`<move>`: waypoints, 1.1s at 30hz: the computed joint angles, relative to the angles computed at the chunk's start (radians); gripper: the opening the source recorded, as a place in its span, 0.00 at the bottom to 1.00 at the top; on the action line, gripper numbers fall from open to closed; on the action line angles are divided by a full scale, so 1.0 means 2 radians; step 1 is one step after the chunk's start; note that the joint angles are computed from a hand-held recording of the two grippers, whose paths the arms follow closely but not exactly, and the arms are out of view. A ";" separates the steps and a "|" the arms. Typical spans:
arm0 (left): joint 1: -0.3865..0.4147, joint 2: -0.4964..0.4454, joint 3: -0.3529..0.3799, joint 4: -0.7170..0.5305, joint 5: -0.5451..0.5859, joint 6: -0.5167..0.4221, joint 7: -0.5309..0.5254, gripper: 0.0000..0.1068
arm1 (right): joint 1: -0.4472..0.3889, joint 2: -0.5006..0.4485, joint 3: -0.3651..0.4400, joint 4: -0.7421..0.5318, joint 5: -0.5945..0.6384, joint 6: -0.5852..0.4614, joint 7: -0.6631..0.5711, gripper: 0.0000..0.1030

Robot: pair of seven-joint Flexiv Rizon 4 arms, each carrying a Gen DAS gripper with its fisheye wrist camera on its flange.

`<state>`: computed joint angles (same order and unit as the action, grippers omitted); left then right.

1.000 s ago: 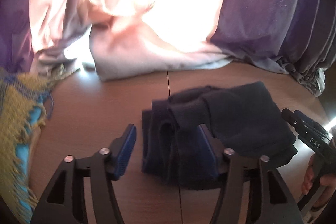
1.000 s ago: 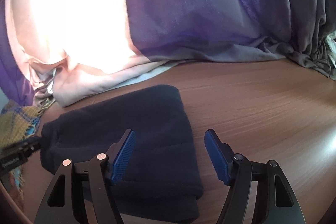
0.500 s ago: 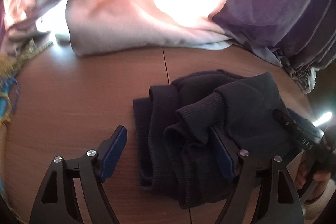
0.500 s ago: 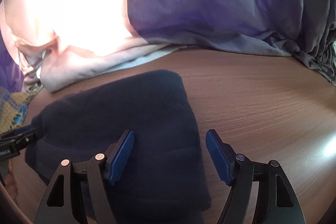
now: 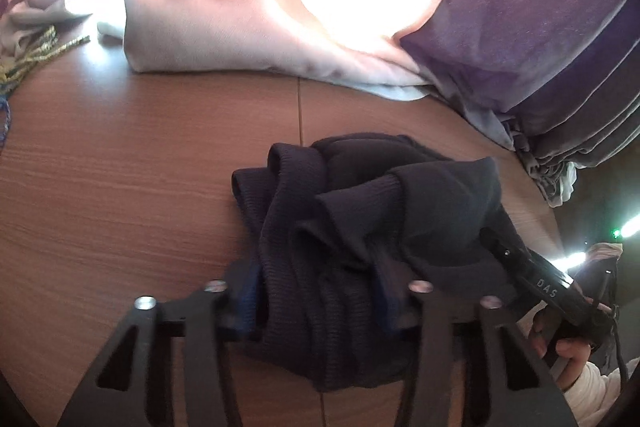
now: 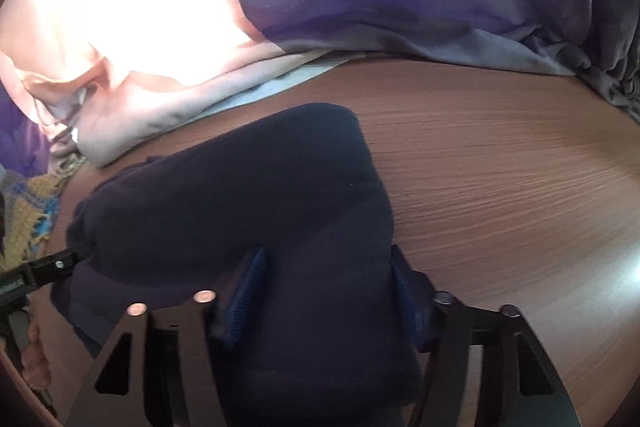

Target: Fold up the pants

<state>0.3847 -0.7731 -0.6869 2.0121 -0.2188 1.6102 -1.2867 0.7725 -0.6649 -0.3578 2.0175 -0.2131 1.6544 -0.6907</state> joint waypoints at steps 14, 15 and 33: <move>0.101 0.002 -0.086 0.064 0.101 0.103 -0.075 0.27 | 0.080 0.027 -0.061 0.023 0.065 0.056 -0.052 0.27; 0.110 0.008 -0.089 0.070 0.110 0.107 -0.081 0.27 | 0.100 0.028 -0.077 0.025 0.071 0.060 -0.056 0.27; 0.242 0.075 -0.087 0.105 0.149 0.055 -0.031 0.27 | 0.194 -0.032 -0.101 -0.067 0.084 0.042 -0.044 0.27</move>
<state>0.8695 -0.6231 -0.8601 2.2213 0.0795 1.7206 -1.3489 1.1614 -0.7288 -0.5603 1.8837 -0.0455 1.7384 -0.7787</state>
